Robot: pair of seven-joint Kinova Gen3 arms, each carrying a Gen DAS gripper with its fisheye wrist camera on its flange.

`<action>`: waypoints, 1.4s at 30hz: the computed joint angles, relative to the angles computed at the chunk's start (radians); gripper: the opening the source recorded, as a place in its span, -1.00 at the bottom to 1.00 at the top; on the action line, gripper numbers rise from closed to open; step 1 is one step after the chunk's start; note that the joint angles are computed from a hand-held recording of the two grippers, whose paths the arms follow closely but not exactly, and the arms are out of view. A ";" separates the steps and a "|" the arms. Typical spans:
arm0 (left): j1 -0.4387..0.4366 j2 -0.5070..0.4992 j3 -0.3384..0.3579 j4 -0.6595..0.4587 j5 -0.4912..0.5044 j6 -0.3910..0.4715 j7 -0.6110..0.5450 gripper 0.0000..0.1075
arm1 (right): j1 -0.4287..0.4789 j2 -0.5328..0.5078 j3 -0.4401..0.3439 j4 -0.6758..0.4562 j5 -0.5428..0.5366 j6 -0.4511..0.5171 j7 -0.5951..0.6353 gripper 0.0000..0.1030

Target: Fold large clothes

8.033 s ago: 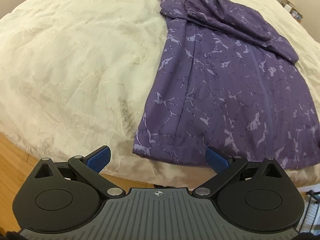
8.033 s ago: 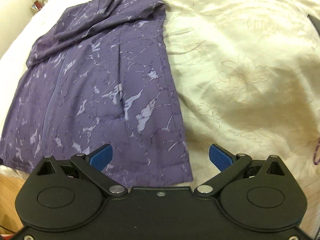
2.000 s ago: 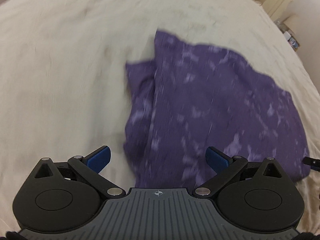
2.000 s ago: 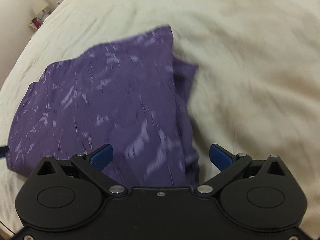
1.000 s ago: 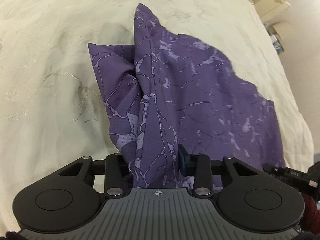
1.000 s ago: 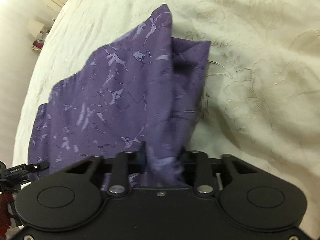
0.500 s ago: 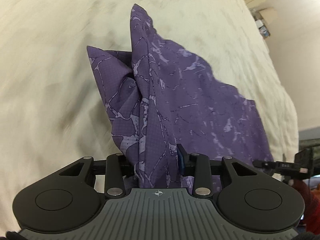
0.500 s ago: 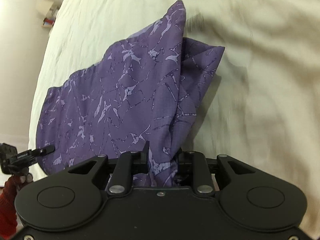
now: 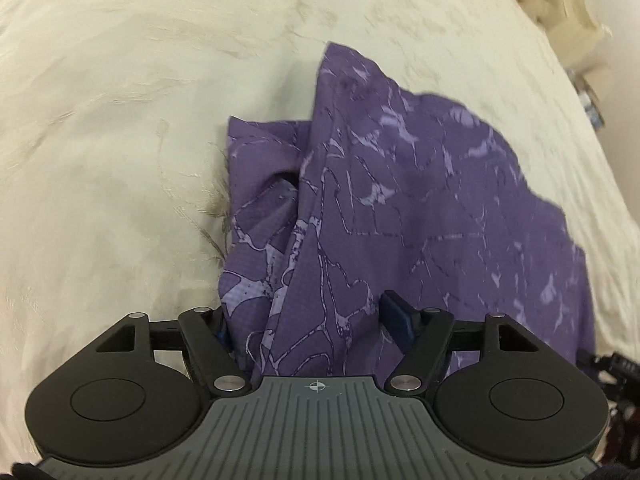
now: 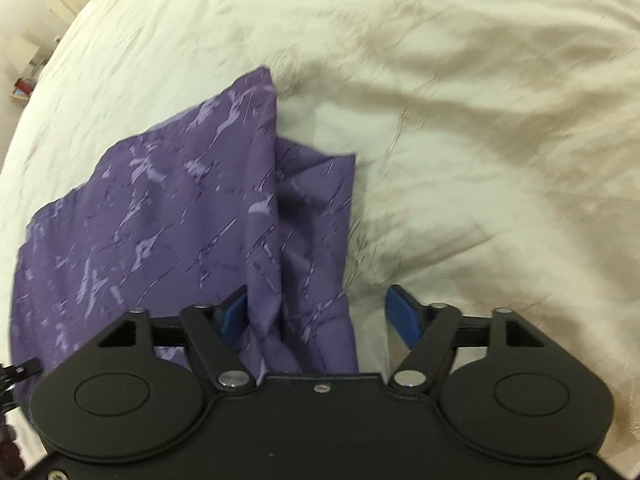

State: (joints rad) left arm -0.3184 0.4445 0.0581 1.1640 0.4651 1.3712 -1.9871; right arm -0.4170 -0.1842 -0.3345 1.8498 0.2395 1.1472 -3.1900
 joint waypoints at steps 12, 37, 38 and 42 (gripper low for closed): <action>0.014 -0.261 -0.026 0.154 0.055 -0.165 -0.229 0.43 | -0.048 -0.009 -0.103 -0.048 0.167 0.106 -0.168 0.74; 0.289 -0.206 0.014 0.260 -0.146 -0.295 -0.372 0.75 | -0.143 0.023 -0.084 -0.109 0.171 0.183 -0.145 0.82; 0.286 -0.205 0.016 0.255 -0.145 -0.284 -0.365 0.81 | -0.141 0.019 -0.081 -0.105 0.164 0.174 -0.147 0.87; 0.275 -0.191 0.021 0.256 -0.134 -0.279 -0.349 0.92 | -0.123 -0.006 -0.061 -0.075 0.114 0.117 -0.129 0.95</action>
State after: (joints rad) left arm -0.0438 0.2537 0.0794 1.4202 0.3312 1.0920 -2.3366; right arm -0.5400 -0.1902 -0.3954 1.7750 0.3533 1.2643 -3.3192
